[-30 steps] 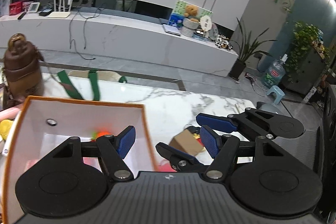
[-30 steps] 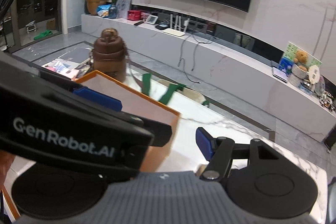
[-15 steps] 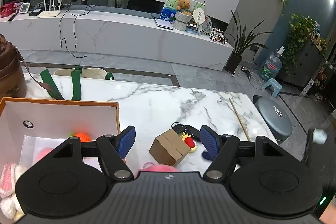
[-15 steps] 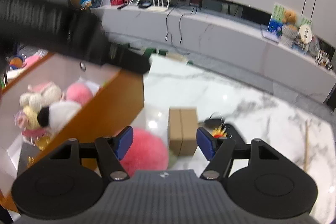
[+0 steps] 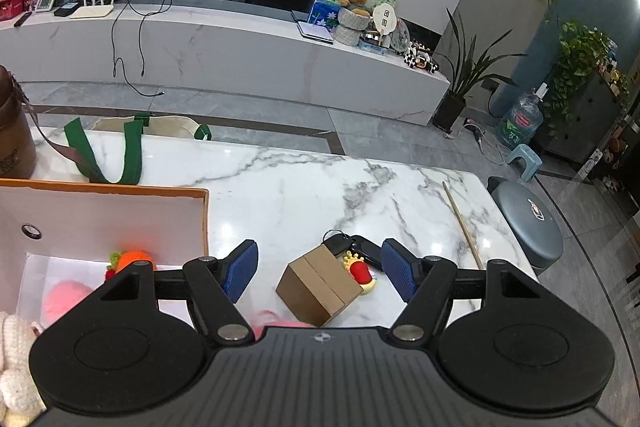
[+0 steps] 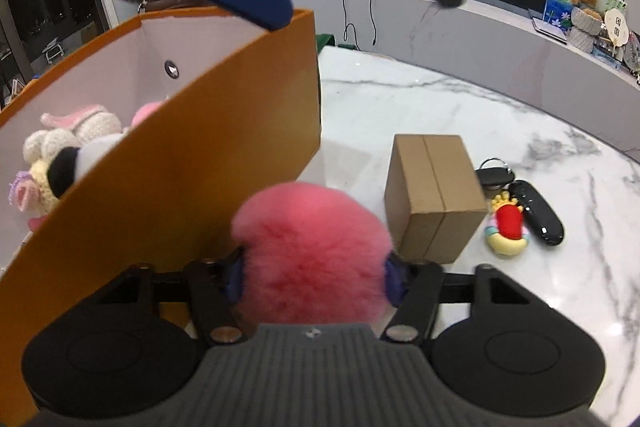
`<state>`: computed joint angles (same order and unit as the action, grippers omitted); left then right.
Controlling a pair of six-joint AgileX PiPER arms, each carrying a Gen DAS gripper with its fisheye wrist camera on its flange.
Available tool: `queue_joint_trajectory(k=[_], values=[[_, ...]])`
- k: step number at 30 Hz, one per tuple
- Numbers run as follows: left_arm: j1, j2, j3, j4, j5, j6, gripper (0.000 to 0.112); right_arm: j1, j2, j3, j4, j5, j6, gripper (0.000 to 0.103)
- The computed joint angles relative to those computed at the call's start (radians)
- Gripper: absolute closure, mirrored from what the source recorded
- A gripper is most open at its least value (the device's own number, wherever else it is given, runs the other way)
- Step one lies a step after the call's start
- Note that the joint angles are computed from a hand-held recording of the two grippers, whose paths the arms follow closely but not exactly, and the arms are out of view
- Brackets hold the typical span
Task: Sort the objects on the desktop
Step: 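Grasp second pink pom-pom with right tool while left tool grasps small cardboard box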
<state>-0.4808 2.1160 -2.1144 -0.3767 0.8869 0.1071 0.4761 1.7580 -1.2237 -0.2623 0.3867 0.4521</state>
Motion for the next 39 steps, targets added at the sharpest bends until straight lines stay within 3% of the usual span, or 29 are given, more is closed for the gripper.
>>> queue_joint_trajectory(k=[5, 9, 13, 20, 24, 27, 33, 39], values=[[-0.003, 0.031, -0.049, 0.002, 0.024, -0.023, 0.032, -0.051, -0.024, 0.014, 0.201, 0.008, -0.222, 0.054], [-0.014, 0.055, -0.081, 0.002, 0.043, -0.051, 0.032, -0.092, -0.084, 0.071, 0.247, 0.034, -0.284, 0.056], [-0.064, 0.084, -0.119, 0.076, 0.052, -0.11, 0.032, -0.132, -0.152, 0.131, 0.199, 0.061, -0.251, 0.056], [-0.22, 0.129, -0.132, 0.401, 0.038, -0.358, 0.031, -0.26, -0.221, 0.212, 0.193, 0.073, -0.285, 0.056], [-0.319, 0.147, -0.086, 0.695, -0.011, -0.567, 0.031, -0.324, -0.252, 0.247, 0.222, 0.071, -0.329, 0.056], [-0.346, 0.169, -0.085, 0.783, -0.022, -0.64, 0.031, -0.351, -0.283, 0.269, 0.25, 0.077, -0.361, 0.056], [-0.323, 0.239, -0.179, 0.746, 0.048, -0.701, 0.03, -0.39, -0.313, 0.293, 0.321, 0.082, -0.449, 0.056], [-0.292, 0.275, -0.2, 0.687, 0.058, -0.724, 0.03, -0.424, -0.314, 0.294, 0.382, 0.083, -0.517, 0.055]])
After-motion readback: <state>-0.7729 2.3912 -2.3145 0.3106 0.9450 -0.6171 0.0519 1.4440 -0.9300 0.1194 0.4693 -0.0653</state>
